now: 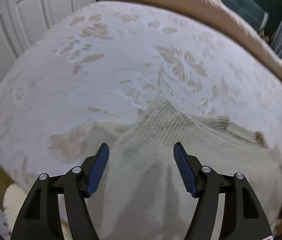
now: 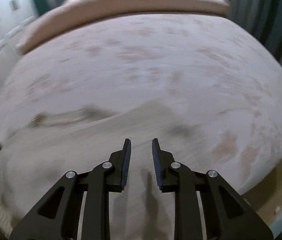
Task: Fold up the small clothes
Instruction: 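Grasp the folded sweater edge with the right tool while the left tool hovers open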
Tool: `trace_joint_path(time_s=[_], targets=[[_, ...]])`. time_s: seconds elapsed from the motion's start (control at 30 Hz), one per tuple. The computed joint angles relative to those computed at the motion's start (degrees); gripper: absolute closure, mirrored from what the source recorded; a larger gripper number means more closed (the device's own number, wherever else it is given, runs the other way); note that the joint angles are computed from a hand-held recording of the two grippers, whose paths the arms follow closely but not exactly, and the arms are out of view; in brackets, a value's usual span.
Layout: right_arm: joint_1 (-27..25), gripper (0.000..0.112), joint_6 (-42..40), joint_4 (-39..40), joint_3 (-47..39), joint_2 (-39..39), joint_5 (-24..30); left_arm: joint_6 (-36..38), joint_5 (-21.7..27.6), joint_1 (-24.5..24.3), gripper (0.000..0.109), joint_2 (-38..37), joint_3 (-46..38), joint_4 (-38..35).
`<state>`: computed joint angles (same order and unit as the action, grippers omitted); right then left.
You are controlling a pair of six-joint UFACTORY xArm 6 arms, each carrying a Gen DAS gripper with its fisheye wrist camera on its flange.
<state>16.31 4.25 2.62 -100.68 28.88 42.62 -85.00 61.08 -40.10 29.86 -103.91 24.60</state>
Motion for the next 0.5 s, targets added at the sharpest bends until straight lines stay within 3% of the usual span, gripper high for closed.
trace_joint_path(time_s=[0.17,0.3,0.4,0.5], targets=[[6.73,0.090,-9.64,10.43,4.62,-3.47,2.68,-4.45,-2.52,-3.05,0.044,-9.60,12.81,-1.59],[9.93,0.091,-10.20,8.96,2.17,-0.86,5.71,-7.02,-4.64,-4.95,0.044,-13.40,19.55,-3.87],[10.47,0.090,-8.65,8.42,-1.69,2.86,10.39,-9.08,-9.27,-5.18,0.044,-14.84,24.46,-6.07],[10.40,0.090,-8.23,8.47,-2.53,4.31,10.25,-12.29,-16.90,-4.65,0.042,-16.09,29.80,-7.83]])
